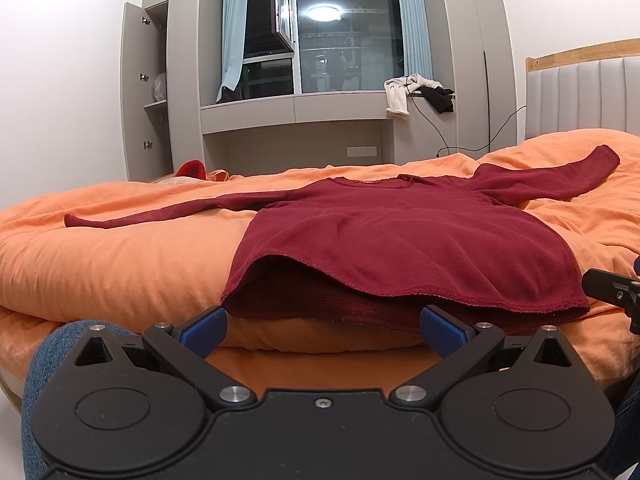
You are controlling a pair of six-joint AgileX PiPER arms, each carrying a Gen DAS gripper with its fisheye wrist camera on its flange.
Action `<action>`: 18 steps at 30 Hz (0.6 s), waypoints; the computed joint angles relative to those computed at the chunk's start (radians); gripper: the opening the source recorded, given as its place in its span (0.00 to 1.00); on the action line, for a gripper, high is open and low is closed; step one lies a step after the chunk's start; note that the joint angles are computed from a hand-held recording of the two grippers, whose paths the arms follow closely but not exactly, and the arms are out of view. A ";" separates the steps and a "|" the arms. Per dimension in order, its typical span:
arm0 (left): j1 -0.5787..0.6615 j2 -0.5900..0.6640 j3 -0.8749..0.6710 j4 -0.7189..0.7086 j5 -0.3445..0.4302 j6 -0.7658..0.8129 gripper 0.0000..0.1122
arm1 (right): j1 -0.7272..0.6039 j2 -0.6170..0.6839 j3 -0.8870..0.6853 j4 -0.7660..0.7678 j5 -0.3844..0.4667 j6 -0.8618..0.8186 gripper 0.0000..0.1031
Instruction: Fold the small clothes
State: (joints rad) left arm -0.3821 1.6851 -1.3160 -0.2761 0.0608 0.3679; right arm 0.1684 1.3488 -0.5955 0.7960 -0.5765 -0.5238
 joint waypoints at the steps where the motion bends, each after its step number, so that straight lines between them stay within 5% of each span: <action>1: 0.000 -0.001 0.001 0.000 0.000 -0.001 0.91 | -0.001 -0.001 0.001 0.000 0.000 0.000 1.00; 12: -0.002 0.018 -0.037 0.225 0.051 -0.234 0.91 | -0.008 0.000 -0.004 0.001 0.020 0.005 1.00; 18: 0.020 0.053 -0.113 0.123 0.158 -0.173 0.91 | -0.097 -0.006 -0.049 -0.079 0.189 0.134 1.00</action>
